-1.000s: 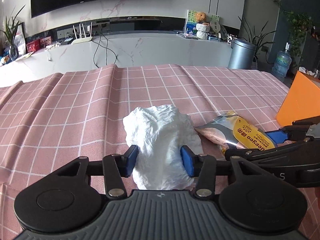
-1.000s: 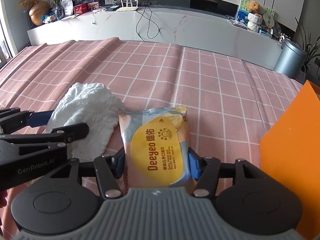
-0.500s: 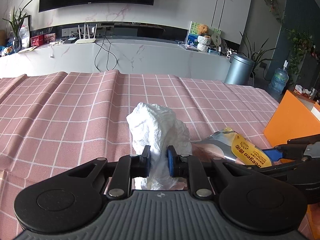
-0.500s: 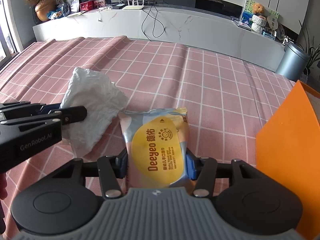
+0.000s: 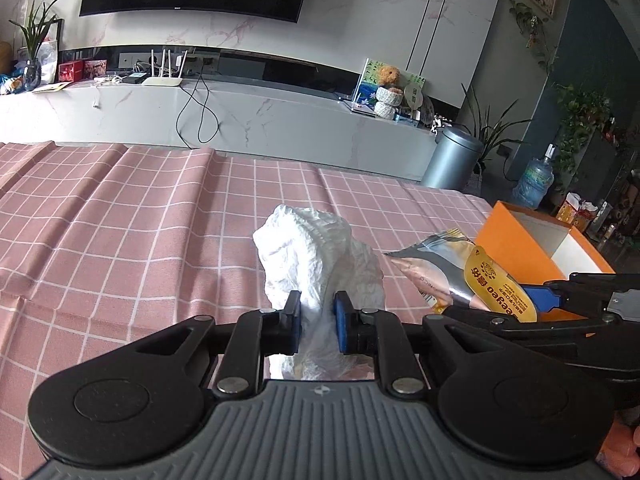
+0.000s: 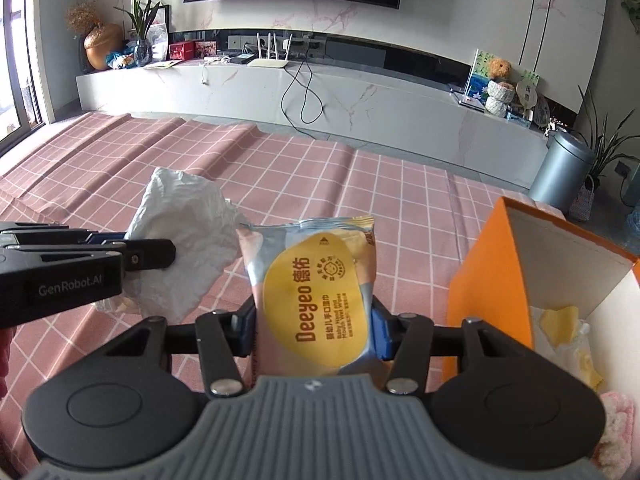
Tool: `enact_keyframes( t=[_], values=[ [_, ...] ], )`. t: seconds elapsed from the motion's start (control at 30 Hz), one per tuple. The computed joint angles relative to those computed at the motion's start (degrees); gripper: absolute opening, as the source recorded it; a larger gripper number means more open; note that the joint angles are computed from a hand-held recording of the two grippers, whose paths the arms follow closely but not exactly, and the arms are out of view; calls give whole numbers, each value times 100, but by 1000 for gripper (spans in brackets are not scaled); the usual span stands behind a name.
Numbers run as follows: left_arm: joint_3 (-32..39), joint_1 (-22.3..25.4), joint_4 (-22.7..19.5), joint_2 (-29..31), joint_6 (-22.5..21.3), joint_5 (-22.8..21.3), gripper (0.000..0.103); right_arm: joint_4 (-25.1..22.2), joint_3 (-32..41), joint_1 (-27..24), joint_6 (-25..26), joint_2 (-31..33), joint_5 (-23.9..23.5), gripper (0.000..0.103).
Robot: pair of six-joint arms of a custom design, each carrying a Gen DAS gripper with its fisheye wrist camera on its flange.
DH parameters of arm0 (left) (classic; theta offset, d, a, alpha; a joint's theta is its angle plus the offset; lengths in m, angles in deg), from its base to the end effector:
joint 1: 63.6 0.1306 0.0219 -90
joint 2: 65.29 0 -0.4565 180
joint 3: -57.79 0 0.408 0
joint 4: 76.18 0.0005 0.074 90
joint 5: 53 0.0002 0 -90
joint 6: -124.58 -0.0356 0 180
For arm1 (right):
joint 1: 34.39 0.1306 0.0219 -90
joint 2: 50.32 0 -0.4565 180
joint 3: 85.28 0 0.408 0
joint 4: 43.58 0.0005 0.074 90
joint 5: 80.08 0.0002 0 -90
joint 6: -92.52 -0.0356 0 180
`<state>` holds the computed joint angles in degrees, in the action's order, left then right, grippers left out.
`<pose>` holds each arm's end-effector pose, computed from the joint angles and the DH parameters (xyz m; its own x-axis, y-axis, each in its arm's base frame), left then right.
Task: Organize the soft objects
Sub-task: 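Carry the white cloth and snack bag over the orange box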
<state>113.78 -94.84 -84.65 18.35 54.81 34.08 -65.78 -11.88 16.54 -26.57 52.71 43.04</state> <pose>0.3607 -0.2173 0.3302 -0.6399 -0.0158 -0.7683 0.2787 0.9270 -0.2511 0.3580 0.4094 0.2919 -0.6457 -0.1493 -0.7489 -0.1413 0.9871 -0.0749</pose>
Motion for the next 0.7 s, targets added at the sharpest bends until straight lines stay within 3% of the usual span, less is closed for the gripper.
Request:
enact_keyframes(
  t=[0.3,0.5,0.7],
  values=[
    [14,-502,-228,-386,587,46,19,16,-649,208,-156,-997,417,53],
    [208,-838,-295,-363,640,-90,19,-150,-1144,229,-510,-1729,778,53],
    [514,-1273,-237,-223,429,-241,19,-534,-1579,49,-665,-2421,973,53]
  ],
)
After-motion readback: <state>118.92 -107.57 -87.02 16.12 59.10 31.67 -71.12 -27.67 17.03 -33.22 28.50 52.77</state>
